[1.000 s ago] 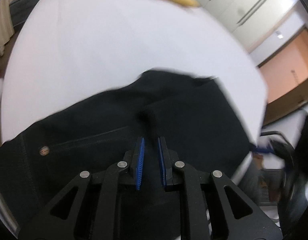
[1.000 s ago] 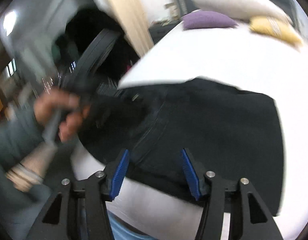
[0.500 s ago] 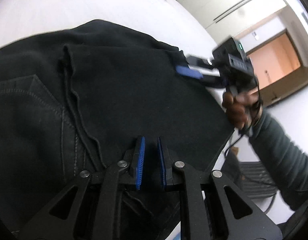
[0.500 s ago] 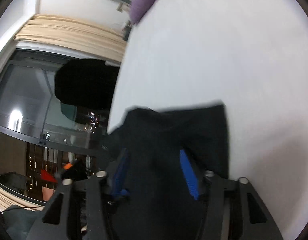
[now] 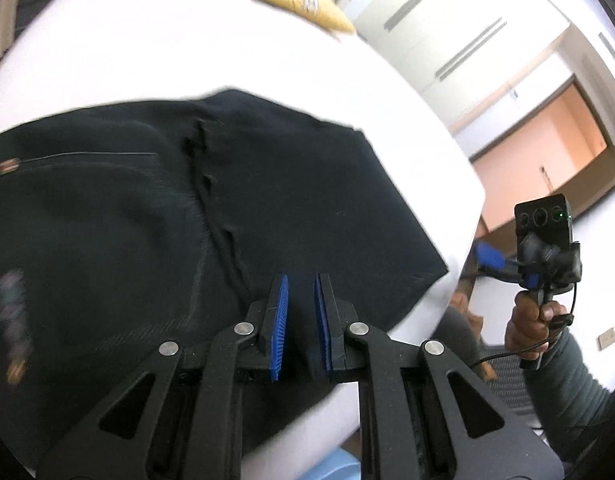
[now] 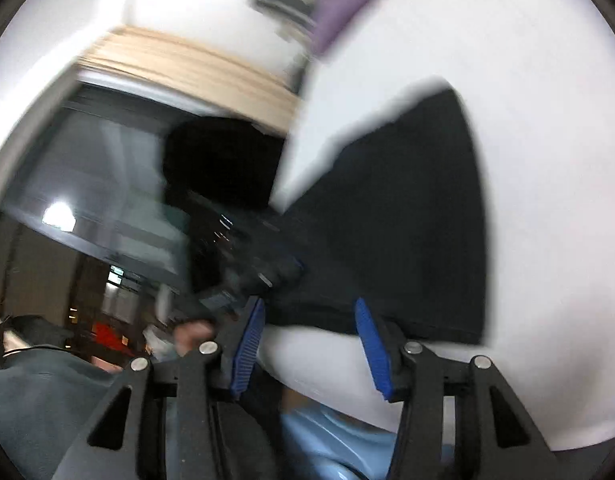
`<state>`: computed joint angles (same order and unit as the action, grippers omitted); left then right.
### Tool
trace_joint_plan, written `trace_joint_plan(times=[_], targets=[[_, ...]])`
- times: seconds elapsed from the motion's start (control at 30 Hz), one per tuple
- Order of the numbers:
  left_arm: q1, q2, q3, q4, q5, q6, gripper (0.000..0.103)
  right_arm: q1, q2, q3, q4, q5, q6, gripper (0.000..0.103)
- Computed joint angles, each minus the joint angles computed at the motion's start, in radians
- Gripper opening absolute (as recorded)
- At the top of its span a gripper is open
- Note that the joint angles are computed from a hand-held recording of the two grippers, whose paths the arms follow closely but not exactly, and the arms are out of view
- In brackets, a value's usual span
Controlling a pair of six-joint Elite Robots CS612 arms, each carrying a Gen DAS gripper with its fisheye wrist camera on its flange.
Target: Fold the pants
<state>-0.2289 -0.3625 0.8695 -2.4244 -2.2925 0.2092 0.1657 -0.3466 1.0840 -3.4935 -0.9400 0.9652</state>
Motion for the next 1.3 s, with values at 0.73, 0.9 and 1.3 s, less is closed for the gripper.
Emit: trace_joint_plan(times=[0.73, 0.9, 1.3], targets=[[0.210, -0.022, 0.202, -0.655, -0.025, -0.885, 0.103, 0.067, 0.168, -0.416, 0.199, -0.098, 0.105, 0.064], [0.215, 0.027, 0.146, -0.644, -0.022, -1.013, 0.103, 0.081, 0.222, -0.539, 0.273, -0.037, 0.083, 0.064], [0.210, 0.149, 0.001, -0.695, -0.023, -1.239, 0.052, 0.084, 0.274, -0.650, 0.319, -0.009, 0.082, 0.064]])
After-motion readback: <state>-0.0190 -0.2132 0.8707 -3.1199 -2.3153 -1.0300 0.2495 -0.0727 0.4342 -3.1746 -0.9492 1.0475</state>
